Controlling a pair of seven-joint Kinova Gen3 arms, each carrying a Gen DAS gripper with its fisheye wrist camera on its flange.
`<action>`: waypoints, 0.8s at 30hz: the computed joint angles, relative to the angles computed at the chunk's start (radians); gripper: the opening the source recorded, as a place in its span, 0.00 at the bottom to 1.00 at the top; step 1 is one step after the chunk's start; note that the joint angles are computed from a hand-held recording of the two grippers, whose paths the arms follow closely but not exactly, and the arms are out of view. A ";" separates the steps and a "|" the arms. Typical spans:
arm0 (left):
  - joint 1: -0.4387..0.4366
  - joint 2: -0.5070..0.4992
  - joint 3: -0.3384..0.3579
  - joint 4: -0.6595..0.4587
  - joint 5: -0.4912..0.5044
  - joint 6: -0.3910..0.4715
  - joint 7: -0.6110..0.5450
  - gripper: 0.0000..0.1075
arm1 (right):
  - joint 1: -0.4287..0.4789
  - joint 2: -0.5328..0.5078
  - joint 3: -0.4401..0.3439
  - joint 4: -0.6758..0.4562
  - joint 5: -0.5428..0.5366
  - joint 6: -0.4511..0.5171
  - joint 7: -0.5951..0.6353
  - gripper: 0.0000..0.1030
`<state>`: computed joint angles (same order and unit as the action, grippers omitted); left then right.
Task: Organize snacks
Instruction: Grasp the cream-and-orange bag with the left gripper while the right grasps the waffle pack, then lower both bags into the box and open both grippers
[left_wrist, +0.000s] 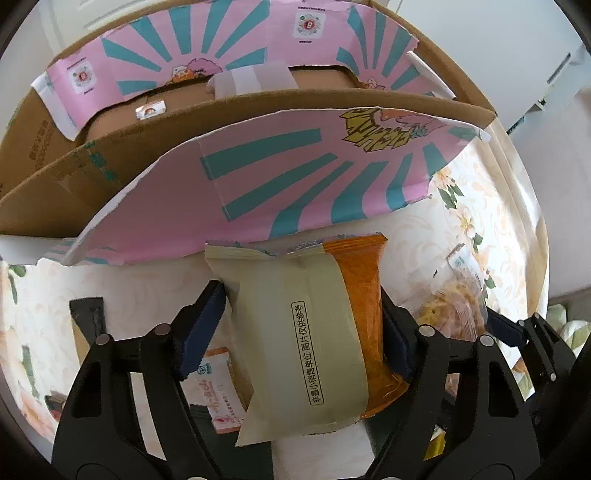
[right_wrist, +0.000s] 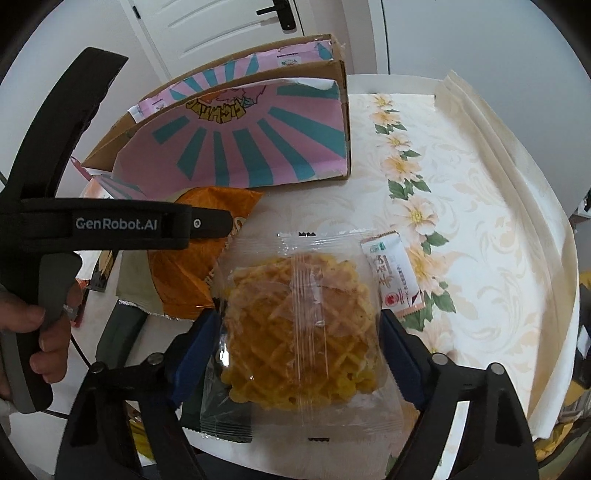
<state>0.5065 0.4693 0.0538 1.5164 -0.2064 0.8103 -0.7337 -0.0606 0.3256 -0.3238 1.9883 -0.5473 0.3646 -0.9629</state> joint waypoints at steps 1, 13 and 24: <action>0.006 0.002 -0.003 -0.004 -0.008 0.005 0.002 0.67 | -0.005 -0.001 0.003 0.001 0.006 -0.003 -0.001 0.76; 0.032 -0.037 -0.012 0.019 -0.042 0.000 0.060 0.62 | 0.041 0.000 -0.037 0.005 -0.041 -0.008 0.058 0.69; 0.077 -0.110 -0.007 0.049 -0.132 0.038 0.183 0.62 | 0.076 -0.037 -0.039 0.014 -0.142 0.019 0.158 0.67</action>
<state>0.5838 0.3592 0.0466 1.5654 -0.3380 0.8480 -0.5509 0.0159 0.2891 -0.3631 2.0025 -0.6897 0.3838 -0.8046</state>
